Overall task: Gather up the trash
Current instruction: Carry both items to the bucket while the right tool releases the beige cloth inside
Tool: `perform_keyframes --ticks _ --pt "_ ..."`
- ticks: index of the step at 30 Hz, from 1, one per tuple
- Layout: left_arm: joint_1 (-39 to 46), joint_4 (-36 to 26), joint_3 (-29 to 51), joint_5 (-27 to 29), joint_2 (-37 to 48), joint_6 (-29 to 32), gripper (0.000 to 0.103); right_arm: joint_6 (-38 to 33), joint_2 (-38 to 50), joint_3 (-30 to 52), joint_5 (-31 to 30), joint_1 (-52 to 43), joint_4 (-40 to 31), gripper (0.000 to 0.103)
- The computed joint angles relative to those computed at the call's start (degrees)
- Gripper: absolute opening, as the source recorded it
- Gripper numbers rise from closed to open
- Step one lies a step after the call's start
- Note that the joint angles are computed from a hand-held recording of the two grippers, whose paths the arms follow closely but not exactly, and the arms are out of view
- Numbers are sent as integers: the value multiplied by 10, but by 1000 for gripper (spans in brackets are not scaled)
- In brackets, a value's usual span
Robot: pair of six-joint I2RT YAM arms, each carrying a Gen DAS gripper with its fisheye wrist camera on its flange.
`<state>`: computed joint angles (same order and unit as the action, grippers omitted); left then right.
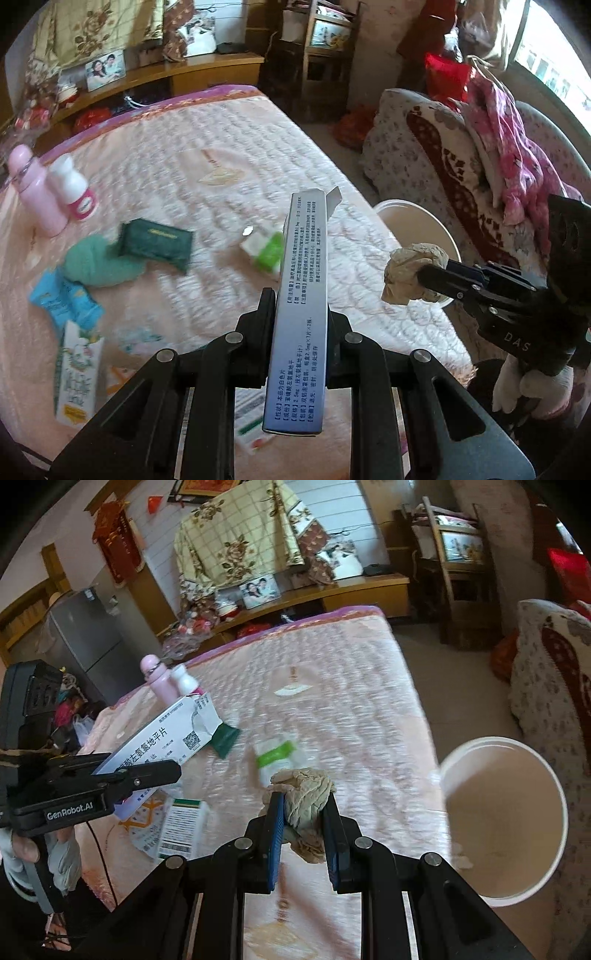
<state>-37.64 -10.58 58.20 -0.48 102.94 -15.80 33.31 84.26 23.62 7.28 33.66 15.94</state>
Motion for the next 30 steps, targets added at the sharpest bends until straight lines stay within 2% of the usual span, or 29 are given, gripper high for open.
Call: perform_keyframes --ticks 9,17,24,30 --pt "-69 -8 77 -31 72 -21 17 -25 -91 -64 5 -59 -39 19" --pt "-99 -28 163 -11 145 -43 17 -59 -147 -119 -14 -141 -57 19" --pt "-124 -54 260 5 217 -68 17 -125 -145 -143 -45 -262 -54 19" --pt "-140 -65 356 30 290 -95 18 -177 -85 -160 -95 -380 4 19"
